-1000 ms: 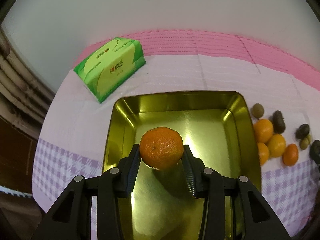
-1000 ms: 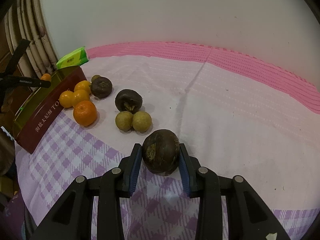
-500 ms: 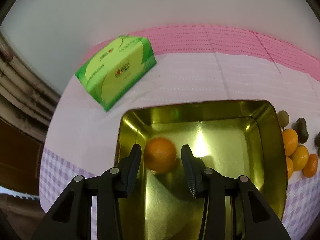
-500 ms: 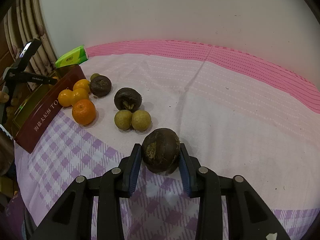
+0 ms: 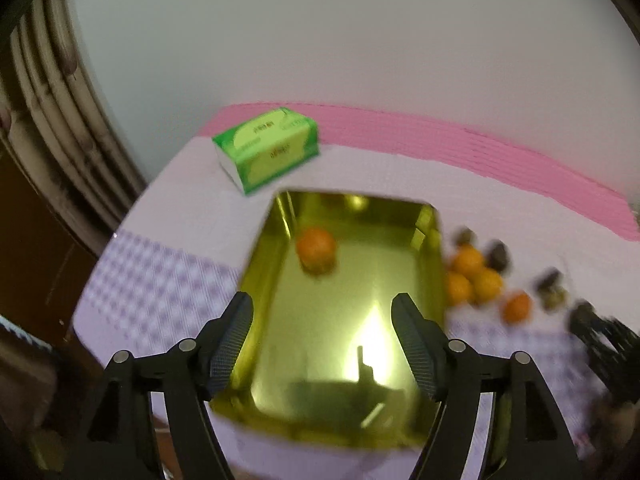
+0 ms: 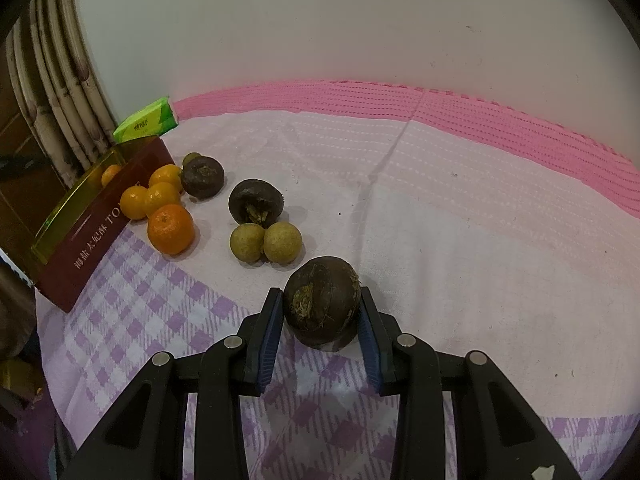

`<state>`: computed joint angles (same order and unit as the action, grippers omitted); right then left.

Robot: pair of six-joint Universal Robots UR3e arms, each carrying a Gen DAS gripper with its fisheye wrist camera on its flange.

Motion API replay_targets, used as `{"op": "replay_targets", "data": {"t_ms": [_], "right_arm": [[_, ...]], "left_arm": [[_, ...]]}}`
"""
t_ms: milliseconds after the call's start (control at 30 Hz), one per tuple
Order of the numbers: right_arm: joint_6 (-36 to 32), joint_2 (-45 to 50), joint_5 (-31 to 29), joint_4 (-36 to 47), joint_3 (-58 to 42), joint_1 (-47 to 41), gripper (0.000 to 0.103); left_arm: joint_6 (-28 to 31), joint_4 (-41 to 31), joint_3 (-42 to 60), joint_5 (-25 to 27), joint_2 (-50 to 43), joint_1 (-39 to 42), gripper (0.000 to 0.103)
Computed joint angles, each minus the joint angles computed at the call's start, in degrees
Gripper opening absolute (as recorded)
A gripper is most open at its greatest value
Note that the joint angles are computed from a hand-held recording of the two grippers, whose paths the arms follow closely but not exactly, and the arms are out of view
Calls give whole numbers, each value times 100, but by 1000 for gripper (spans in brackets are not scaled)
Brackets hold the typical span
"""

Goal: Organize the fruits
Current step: 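Carry the dark brown fruit over the gold tray and release it with the right gripper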

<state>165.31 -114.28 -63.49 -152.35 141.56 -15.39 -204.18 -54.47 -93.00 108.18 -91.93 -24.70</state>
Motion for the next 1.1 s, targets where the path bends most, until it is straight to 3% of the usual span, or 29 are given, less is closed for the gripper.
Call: {"op": "replay_targets", "data": {"t_ms": [267, 400, 533, 600, 733, 867, 1000, 1100], "right_arm": [[-208, -1540, 676, 1986, -180, -569, 33], [42, -1624, 749, 2392, -794, -97, 33], [757, -538, 373, 1665, -1710, 1311, 33], [1088, 308, 100, 1257, -2410, 2118, 33], [1395, 1999, -232, 996, -4090, 3260, 33], [1357, 3452, -574, 1301, -5766, 3948, 33], [1318, 4738, -857, 2010, -7468, 4293, 33], [1244, 5602, -1157, 2670, -8708, 4483, 33]], "left_arm": [[-904, -313, -879, 606, 963, -1072, 72], [-1346, -472, -1210, 829, 1472, -1100, 72], [-2206, -928, -1235, 1805, 1576, -1342, 72], [-2236, -826, -1443, 1872, 1739, -1277, 72], [-2019, -673, -1684, 1517, 1838, -1009, 72], [-1798, -604, -1685, 1363, 1738, -933, 73], [-1784, -655, -1570, 1553, 1572, -1082, 78], [-1616, -564, -1647, 1364, 1602, -972, 80]]}}
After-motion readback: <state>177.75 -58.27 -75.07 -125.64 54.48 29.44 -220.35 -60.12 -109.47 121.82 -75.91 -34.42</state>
